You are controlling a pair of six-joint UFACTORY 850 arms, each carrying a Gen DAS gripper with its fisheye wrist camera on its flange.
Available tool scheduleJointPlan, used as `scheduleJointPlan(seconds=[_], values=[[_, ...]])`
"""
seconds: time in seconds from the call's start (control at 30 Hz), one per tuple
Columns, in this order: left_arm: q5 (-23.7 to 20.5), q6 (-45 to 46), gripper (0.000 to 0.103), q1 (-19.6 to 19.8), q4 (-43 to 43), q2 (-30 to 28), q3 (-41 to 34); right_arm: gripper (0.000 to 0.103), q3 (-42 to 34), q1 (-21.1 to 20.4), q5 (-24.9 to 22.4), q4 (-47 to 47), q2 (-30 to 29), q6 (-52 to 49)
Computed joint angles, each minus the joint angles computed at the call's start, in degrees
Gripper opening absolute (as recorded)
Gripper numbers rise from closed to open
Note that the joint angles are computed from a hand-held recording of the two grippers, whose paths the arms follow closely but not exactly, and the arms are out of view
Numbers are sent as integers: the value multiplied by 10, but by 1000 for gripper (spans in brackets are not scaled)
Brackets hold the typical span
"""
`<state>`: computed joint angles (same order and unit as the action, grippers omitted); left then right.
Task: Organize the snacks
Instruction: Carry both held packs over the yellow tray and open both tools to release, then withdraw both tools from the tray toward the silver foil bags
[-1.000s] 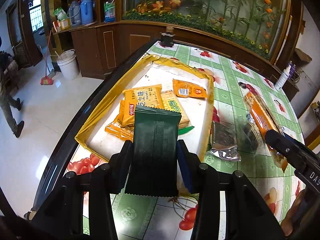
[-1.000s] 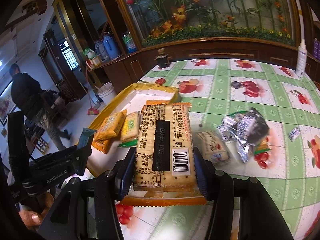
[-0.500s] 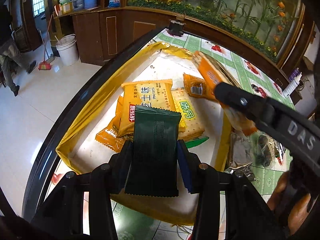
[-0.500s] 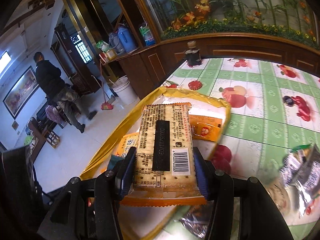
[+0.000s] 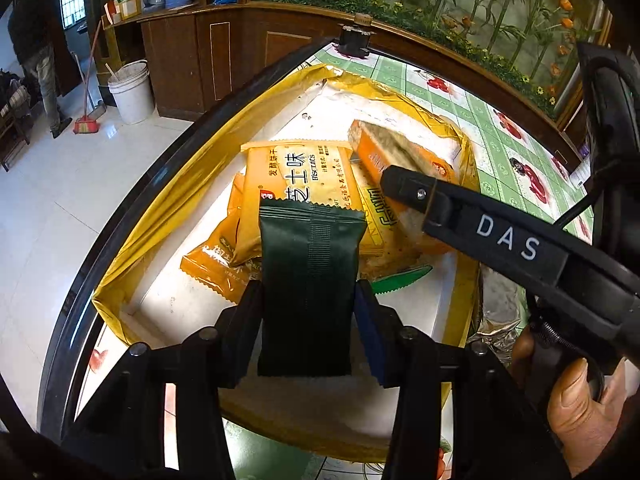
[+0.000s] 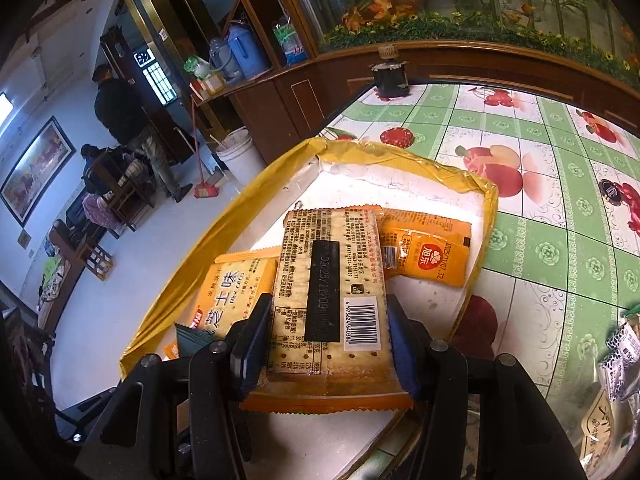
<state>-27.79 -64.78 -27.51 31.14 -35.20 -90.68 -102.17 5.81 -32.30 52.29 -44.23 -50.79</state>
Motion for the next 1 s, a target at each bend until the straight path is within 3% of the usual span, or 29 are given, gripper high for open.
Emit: scheduleJointPlan(seconds=[0.03, 0.1, 0.17, 0.37, 0.77, 1.0], values=[[-3, -3, 61, 1, -2, 0, -1, 57, 0, -1, -2, 2, 0, 1], [3, -18, 66, 2, 1, 6, 8, 59, 6, -3, 1, 9, 5, -2], [2, -29, 66, 2, 6, 11, 13, 59, 15, -9, -1, 23, 15, -12], [-24, -78, 67, -11, 58, 16, 12, 76, 84, -33, 25, 93, 74, -75], [-24, -96, 67, -42, 91, 21, -1, 76, 201, -103, 54, 155, 160, -131], [-22, -27, 68, -69, 48, -13, -54, 79, 248, -152, 84, 163, 190, -145]])
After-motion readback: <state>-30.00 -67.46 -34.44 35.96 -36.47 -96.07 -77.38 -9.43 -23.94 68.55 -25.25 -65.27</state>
